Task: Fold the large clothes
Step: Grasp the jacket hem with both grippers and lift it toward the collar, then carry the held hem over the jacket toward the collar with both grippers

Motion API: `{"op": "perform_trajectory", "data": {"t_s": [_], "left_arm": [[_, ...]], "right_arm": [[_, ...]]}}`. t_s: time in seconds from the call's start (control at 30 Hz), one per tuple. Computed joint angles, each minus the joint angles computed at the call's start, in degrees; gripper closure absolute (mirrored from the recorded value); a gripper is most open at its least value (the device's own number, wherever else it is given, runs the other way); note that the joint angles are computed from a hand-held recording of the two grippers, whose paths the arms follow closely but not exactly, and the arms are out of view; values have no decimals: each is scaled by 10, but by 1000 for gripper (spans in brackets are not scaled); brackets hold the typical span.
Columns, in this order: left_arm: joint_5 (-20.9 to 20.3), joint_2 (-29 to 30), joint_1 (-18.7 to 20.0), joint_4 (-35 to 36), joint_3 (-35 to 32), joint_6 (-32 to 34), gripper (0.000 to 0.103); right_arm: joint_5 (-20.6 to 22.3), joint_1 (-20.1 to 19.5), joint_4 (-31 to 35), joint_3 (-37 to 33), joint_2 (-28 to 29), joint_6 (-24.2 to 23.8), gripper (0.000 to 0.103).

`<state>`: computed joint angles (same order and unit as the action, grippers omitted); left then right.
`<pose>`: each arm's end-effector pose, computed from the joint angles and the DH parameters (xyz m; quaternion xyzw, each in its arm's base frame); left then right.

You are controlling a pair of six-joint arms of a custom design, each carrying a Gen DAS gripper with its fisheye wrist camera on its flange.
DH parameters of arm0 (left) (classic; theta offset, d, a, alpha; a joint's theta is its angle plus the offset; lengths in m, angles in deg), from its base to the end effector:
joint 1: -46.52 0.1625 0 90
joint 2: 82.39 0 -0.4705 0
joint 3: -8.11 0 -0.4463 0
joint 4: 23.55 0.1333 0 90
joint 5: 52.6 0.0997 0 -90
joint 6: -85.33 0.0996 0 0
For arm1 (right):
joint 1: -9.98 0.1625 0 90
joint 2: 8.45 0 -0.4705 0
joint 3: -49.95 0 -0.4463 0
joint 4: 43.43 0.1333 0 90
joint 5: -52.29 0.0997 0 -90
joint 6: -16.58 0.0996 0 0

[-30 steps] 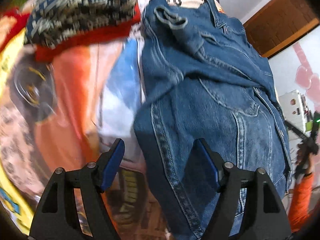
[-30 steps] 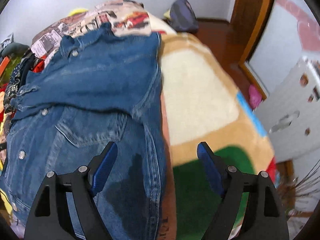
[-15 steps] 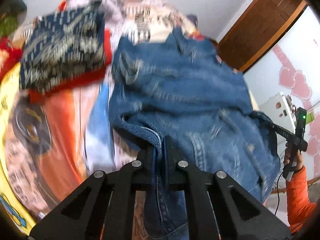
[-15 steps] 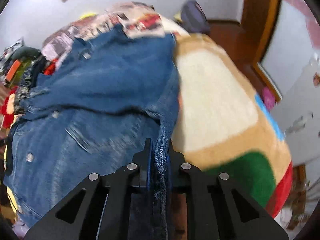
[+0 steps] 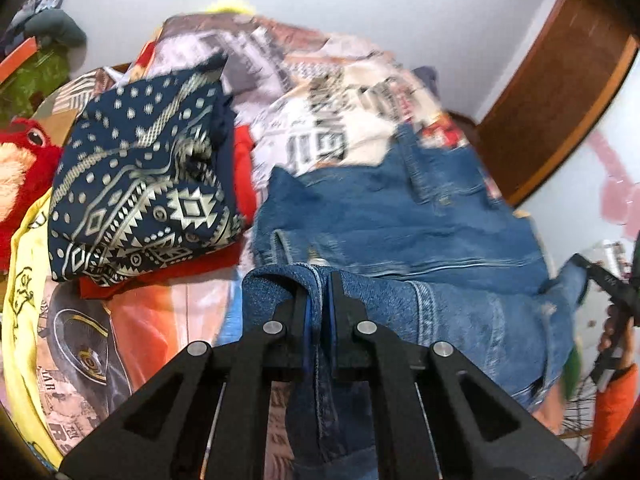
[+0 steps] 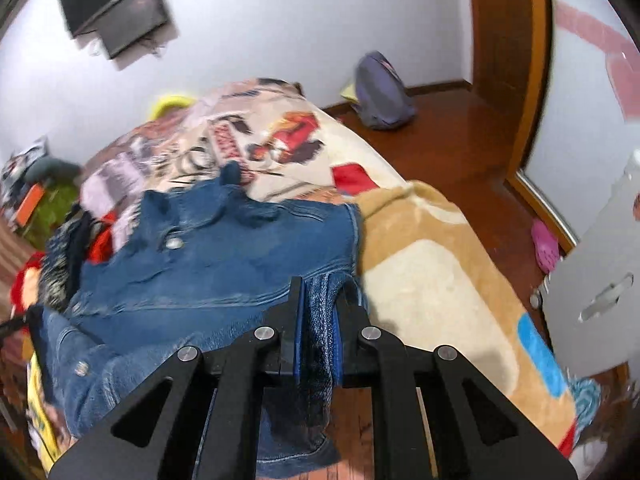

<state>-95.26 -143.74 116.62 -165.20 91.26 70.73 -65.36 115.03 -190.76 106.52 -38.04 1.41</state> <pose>-0.0645 -0.7850 0.4007 -0.0624 0.8888 -0.3403 0.3005 0.3275 -0.8827 0.1666 0.1839 -0.9211 0.2539 0.2309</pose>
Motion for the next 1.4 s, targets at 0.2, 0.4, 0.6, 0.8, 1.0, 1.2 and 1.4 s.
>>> {"op": "perform_trajectory", "data": {"t_s": [0.2,0.4,0.6,0.8,1.0,1.2,1.4], "left_arm": [[21,16,9,34,-8,8,93],[39,-11,-15,32,20,37,53],[37,-49,-37,44,65,13,36],[-2,-75,-39,73,102,-26,36],[-71,-82,-18,99,117,-82,36],[-83,-82,-18,53,140,-78,42],[-42,-79,-33,44,146,-51,60]], "right_arm": [[-42,-1,0,-6,16,-21,91],[-53,8,36,-4,-2,-20,77],[-20,16,-45,81,-56,-49,29],[-8,10,15,118,-77,-48,28],[-22,0,70,126,-74,-18,28],[28,-20,94,120,-65,-9,29],[81,-35,110,111,-59,30,28]]}}
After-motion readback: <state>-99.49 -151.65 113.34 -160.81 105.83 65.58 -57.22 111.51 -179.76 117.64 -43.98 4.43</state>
